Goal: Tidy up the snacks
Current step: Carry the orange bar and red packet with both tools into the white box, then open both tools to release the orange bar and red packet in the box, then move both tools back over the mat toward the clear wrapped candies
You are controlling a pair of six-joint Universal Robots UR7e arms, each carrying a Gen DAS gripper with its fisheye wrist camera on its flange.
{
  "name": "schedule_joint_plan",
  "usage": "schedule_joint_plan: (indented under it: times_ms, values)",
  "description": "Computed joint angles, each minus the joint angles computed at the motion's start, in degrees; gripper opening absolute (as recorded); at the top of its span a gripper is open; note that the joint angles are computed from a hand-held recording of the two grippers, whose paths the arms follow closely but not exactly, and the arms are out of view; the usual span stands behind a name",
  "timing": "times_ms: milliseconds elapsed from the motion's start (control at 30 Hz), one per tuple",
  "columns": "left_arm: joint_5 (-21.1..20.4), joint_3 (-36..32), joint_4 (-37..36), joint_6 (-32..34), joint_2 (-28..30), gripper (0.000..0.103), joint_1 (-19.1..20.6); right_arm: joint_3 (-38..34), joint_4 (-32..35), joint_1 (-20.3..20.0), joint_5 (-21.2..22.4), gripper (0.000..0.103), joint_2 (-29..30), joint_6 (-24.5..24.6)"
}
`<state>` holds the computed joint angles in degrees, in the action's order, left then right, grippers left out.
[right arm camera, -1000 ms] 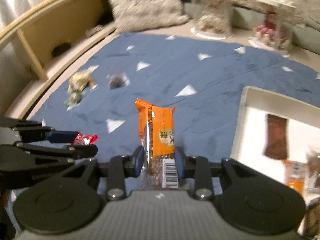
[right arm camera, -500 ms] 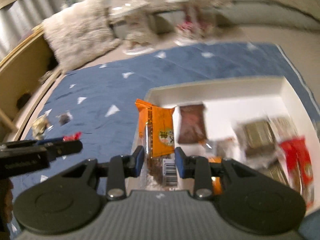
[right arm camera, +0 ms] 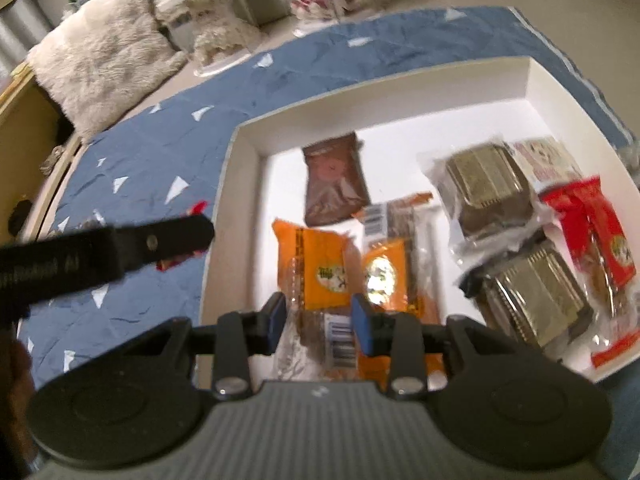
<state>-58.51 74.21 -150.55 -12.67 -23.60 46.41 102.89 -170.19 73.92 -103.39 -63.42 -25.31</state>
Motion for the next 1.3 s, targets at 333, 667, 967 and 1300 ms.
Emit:
schedule_joint_plan:
  times_ms: [333, 667, 967, 1300]
  values:
    - [-2.3, 2.1, 2.0, -0.3, -2.2, 0.04, 0.5, 0.6, 2.5, 1.0, -2.2, 0.066, -1.9, -6.7]
    - [-3.7, 4.2, 4.9, 0.6, -3.9, 0.057, -0.6, 2.4, 1.3, 1.5, -5.7, 0.068, -5.2, -7.2]
    - [-1.1, 7.0, 5.8, -2.3, -6.3, 0.077, -1.6, 3.5, 0.1, 1.5, -6.2, 0.074, -6.9, -5.9]
    - [9.6, 12.3, 3.1, -8.4, -9.9, 0.103, -1.3, 5.5, -9.8, 2.4, -5.4, 0.103, -5.6, -8.0]
